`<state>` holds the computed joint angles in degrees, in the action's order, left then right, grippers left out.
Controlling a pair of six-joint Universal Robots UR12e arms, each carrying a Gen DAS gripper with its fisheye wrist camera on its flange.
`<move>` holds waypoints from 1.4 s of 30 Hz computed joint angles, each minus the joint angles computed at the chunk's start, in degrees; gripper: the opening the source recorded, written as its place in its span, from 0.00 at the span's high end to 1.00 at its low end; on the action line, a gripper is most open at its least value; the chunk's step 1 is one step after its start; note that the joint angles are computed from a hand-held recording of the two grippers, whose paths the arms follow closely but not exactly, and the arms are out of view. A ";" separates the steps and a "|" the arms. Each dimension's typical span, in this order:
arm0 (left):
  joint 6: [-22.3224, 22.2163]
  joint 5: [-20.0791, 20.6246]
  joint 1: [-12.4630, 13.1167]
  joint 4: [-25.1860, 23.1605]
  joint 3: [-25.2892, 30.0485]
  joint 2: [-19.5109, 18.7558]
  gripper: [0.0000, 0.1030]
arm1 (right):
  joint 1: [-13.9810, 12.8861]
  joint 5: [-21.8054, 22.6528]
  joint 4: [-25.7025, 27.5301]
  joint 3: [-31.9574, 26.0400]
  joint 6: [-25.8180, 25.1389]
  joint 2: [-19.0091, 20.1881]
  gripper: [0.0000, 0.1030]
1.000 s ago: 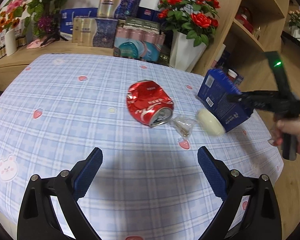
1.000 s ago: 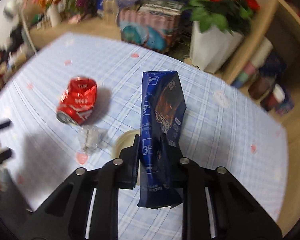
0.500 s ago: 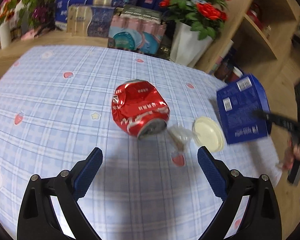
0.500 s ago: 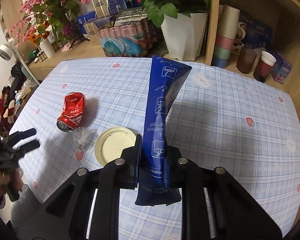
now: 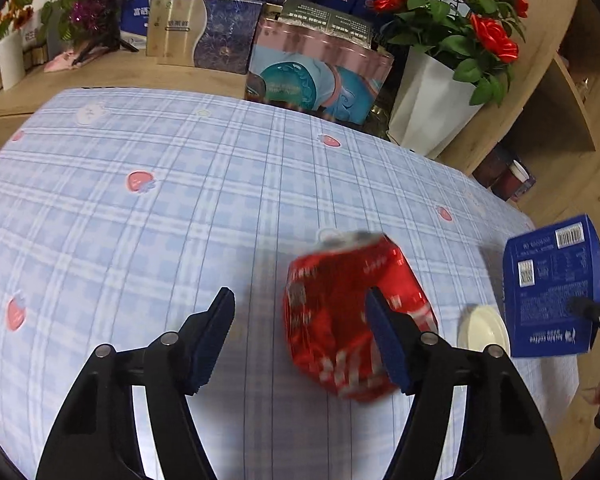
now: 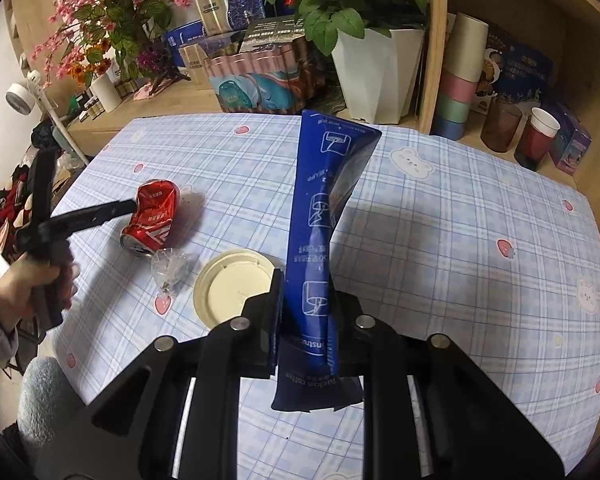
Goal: Collect trash
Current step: 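Grasp the crushed red can with the left gripper, then carry box and can over the bin while the right gripper opens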
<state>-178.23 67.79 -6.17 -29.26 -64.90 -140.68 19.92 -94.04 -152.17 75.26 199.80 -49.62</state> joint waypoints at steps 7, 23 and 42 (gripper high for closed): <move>3.03 -1.66 -0.38 -3.20 4.31 -2.56 0.36 | 0.02 0.22 -0.43 -0.62 -0.40 0.53 0.80; 0.40 -9.94 0.10 -1.68 1.08 -0.14 0.95 | 0.40 -0.69 -1.62 -0.83 0.96 0.98 0.79; 6.11 -6.65 1.68 13.20 -17.55 14.63 0.95 | 3.57 -2.21 -6.57 5.10 4.60 -4.12 0.80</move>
<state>-172.12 61.14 -4.49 -16.06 -82.46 -126.05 23.49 -96.25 -158.75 80.36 204.41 -53.74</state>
